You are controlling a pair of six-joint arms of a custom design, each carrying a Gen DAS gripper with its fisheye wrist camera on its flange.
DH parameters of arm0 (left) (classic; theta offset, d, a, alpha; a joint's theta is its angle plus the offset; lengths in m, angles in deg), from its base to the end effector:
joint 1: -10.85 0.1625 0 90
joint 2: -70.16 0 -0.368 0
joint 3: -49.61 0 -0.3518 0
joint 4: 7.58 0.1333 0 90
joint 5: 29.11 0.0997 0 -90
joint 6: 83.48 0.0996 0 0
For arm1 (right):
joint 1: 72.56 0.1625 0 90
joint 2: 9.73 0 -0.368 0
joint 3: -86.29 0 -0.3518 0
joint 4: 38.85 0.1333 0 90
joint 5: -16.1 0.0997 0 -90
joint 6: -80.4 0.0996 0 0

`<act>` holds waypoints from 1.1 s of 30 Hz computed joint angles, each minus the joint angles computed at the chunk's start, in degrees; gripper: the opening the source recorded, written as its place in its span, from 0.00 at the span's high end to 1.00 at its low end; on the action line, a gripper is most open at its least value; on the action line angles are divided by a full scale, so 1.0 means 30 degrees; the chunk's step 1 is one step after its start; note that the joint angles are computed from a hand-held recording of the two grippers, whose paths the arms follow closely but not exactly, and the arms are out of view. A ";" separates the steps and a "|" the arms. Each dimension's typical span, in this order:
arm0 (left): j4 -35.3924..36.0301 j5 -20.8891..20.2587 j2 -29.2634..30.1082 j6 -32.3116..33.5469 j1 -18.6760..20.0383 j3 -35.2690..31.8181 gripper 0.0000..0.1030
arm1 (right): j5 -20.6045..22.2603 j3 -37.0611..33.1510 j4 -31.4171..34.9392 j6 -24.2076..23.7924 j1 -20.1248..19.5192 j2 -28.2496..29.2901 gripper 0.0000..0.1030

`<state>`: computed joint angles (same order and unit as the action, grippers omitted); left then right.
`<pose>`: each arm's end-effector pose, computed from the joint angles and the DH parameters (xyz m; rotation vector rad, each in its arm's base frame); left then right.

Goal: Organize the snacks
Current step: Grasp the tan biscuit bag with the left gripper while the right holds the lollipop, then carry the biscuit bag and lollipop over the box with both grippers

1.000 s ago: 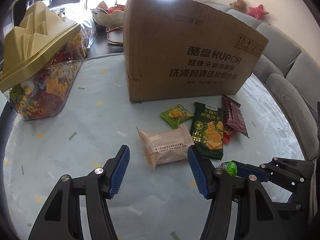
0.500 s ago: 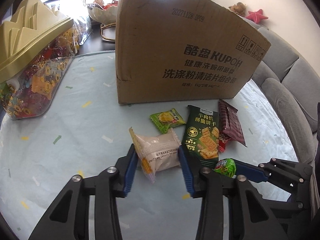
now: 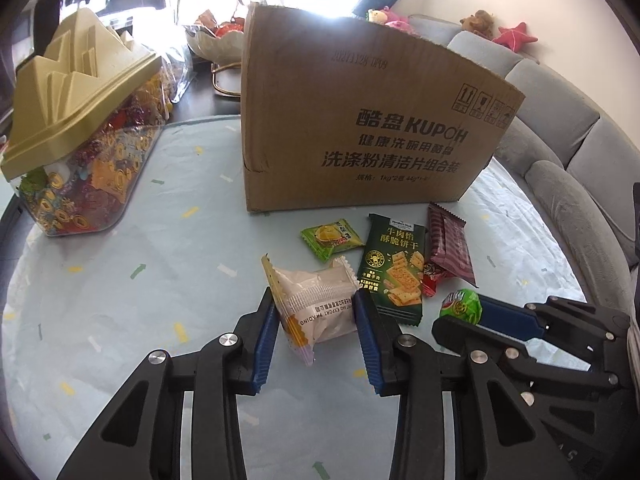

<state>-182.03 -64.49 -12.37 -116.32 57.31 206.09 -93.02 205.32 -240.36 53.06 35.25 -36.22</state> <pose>-0.0192 -0.3316 0.1508 0.1076 2.3386 -0.9154 0.2300 -0.3868 -0.0814 0.9854 -2.5721 0.4199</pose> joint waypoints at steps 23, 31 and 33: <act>1.6983 0.3874 -0.8870 -0.9585 -0.7294 -0.0503 0.64 | 0.0857 0.2041 -0.2069 -0.0332 0.1289 -0.3527 0.74; 1.7239 0.5133 -0.8312 -0.9122 -0.8107 -0.1704 0.64 | 0.1042 0.1740 -0.2190 -0.0642 0.1716 -0.4752 0.74; 1.6576 0.5416 -0.7866 -0.8539 -0.8069 -0.1980 0.64 | 0.1129 0.1549 -0.2145 -0.0675 0.1815 -0.4984 0.74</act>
<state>-132.30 -48.25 -35.97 -141.94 33.10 200.15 -89.64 209.97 -246.79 51.03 40.70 -51.18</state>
